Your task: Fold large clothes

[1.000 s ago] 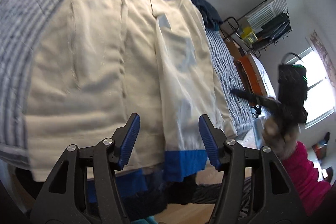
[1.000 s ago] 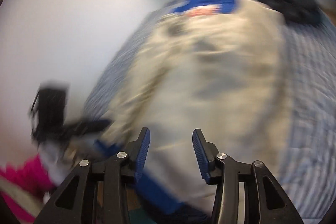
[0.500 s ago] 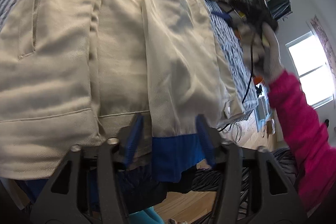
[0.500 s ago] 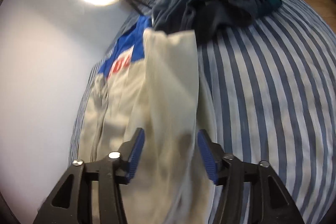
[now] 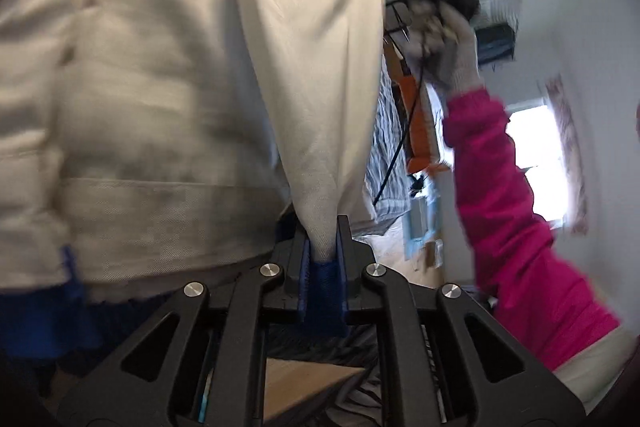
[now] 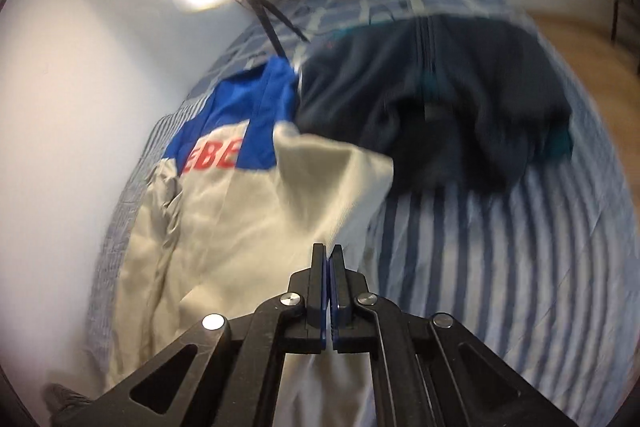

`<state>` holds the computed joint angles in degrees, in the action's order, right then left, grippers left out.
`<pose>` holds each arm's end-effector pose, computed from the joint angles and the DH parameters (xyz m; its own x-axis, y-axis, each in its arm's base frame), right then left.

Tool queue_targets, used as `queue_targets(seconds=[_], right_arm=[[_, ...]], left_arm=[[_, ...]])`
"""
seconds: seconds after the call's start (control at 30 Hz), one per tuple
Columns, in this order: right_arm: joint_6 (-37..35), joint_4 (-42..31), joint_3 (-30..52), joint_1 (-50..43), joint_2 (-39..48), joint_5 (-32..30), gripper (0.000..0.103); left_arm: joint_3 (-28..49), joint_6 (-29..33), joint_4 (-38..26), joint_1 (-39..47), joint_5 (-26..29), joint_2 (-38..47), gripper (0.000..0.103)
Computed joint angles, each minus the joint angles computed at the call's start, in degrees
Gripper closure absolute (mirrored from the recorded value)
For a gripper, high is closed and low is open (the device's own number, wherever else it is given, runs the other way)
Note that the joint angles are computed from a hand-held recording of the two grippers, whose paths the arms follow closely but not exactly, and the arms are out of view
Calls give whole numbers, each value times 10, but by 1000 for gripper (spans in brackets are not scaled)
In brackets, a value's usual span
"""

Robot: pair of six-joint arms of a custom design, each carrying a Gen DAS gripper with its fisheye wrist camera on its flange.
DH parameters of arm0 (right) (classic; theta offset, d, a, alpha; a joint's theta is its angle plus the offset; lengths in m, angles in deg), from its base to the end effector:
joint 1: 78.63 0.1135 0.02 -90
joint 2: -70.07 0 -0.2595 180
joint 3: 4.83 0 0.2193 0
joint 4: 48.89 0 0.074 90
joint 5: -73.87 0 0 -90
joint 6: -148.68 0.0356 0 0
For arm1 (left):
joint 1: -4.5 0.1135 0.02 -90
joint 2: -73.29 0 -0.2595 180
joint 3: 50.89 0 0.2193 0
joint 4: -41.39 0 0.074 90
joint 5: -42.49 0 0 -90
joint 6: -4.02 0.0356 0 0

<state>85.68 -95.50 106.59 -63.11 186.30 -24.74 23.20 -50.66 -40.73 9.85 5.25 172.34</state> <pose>0.4045 0.1179 0.2425 -0.8321 0.2348 -0.5025 0.0261 0.9215 0.3874 0.2332 -0.0066 0.1859 -0.9438 0.2630 -0.2003 0.3142 0.5254 -0.7907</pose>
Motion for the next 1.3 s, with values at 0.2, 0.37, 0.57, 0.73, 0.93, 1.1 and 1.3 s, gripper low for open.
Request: queue_targets(seconds=[0.2, 0.37, 0.57, 0.73, 0.93, 1.1, 1.3], right_arm=[[25, 51, -146, 6, -76, -38, 73], [87, 128, -395, 59, -272, -119, 70], [203, 172, -544, 244, -378, -94, 62], [270, 254, -596, 304, -328, -73, 61], [291, 257, -590, 329, -350, -34, 103], [273, 115, -537, 349, -464, 51, 103], [277, 142, -559, 333, -346, 31, 103]], left_arm=[[-52, -55, 111, -29, -49, 10, 94], [-47, -40, 97, -27, -52, -17, 87], [-48, -39, 87, -21, -60, -25, 53], [-39, -18, 67, 2, -67, -32, 53], [-52, -40, 101, -36, -77, -42, 93], [-43, -47, 67, -46, -10, -53, 93], [-100, -145, 210, -132, -66, -47, 94]])
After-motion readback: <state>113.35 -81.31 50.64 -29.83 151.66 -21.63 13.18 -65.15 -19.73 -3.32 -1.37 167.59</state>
